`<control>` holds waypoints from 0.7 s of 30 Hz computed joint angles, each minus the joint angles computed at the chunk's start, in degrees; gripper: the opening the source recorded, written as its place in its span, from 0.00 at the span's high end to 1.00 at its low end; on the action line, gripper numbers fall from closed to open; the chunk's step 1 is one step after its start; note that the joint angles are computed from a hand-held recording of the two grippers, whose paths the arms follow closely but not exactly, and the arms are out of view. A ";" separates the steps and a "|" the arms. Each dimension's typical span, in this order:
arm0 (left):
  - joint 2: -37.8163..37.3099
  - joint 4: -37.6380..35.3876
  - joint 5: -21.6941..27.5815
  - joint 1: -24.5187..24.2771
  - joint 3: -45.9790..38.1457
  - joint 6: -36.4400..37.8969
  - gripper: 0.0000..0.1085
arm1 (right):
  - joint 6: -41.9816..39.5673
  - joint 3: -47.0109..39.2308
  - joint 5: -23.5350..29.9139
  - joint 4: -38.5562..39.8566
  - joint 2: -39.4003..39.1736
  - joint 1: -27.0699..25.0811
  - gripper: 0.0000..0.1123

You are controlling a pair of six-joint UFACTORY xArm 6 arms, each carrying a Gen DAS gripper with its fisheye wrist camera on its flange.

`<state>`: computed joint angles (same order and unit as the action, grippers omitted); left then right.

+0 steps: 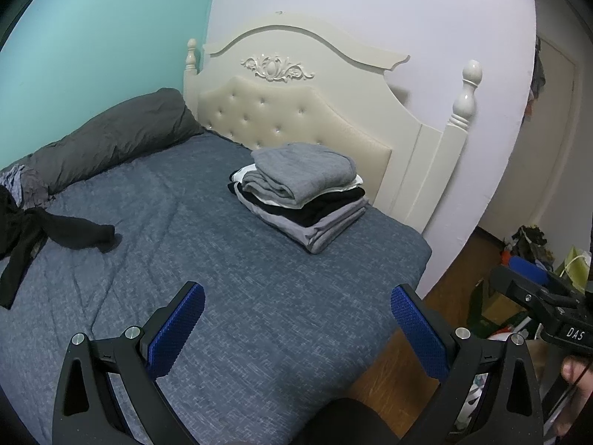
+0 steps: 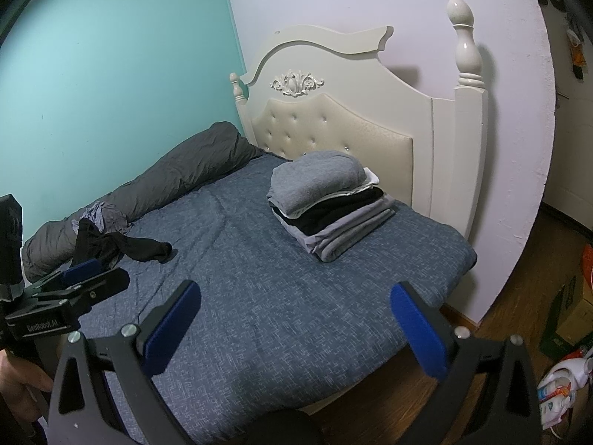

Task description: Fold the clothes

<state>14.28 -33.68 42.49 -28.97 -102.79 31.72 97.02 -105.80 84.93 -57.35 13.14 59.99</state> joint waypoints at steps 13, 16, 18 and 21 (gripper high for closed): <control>-0.34 -0.39 -0.57 0.02 0.41 0.40 0.06 | 0.24 0.50 -0.27 0.02 -0.39 -0.14 0.09; -0.38 -0.27 -0.79 0.05 0.58 0.27 0.06 | 0.29 0.72 -0.44 0.12 -0.47 -0.20 0.09; -0.46 -0.60 -0.89 0.10 0.70 0.50 0.06 | 0.34 0.84 -0.52 0.19 -0.50 -0.23 0.09; -0.58 -0.90 -1.16 0.09 0.97 0.99 0.06 | 0.30 0.73 -0.55 0.32 -0.47 -0.30 0.09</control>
<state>13.70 -34.59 41.33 -28.88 -101.82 32.71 97.31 -105.07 84.39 -57.04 12.67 59.69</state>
